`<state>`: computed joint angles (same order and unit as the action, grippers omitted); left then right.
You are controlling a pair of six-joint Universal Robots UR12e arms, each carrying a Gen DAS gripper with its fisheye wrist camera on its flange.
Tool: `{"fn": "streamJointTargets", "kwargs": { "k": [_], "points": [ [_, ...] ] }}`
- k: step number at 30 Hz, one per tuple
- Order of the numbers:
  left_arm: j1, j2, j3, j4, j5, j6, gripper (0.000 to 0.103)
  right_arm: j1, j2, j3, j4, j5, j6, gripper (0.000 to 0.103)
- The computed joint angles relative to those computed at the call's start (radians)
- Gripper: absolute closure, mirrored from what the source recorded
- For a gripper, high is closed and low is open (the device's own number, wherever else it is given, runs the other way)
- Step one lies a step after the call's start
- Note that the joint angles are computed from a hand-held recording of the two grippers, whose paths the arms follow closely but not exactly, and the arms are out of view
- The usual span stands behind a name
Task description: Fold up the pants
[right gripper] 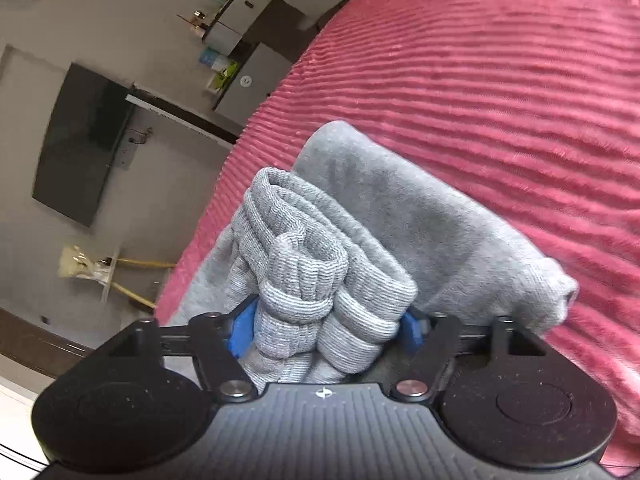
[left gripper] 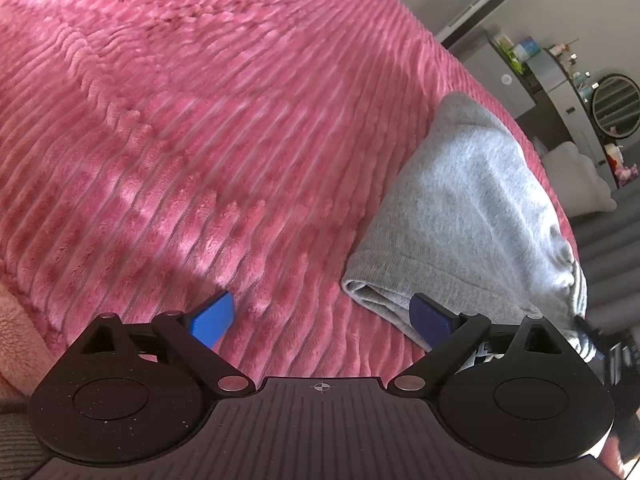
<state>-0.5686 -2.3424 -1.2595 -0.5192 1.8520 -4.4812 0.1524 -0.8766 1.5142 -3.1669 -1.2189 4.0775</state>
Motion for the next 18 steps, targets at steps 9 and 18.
{"fn": "streamJointTargets", "kwargs": {
  "k": [9, 18],
  "points": [
    [0.001, 0.002, -0.007, 0.012, -0.001, -0.004, 0.006, 0.017, 0.001, -0.041, 0.064, -0.035, -0.154, 0.049],
    [-0.001, -0.008, -0.013, 0.122, -0.031, 0.103, 0.006, 0.013, -0.030, -0.033, -0.143, -0.015, -0.185, 0.051]
  ]
}}
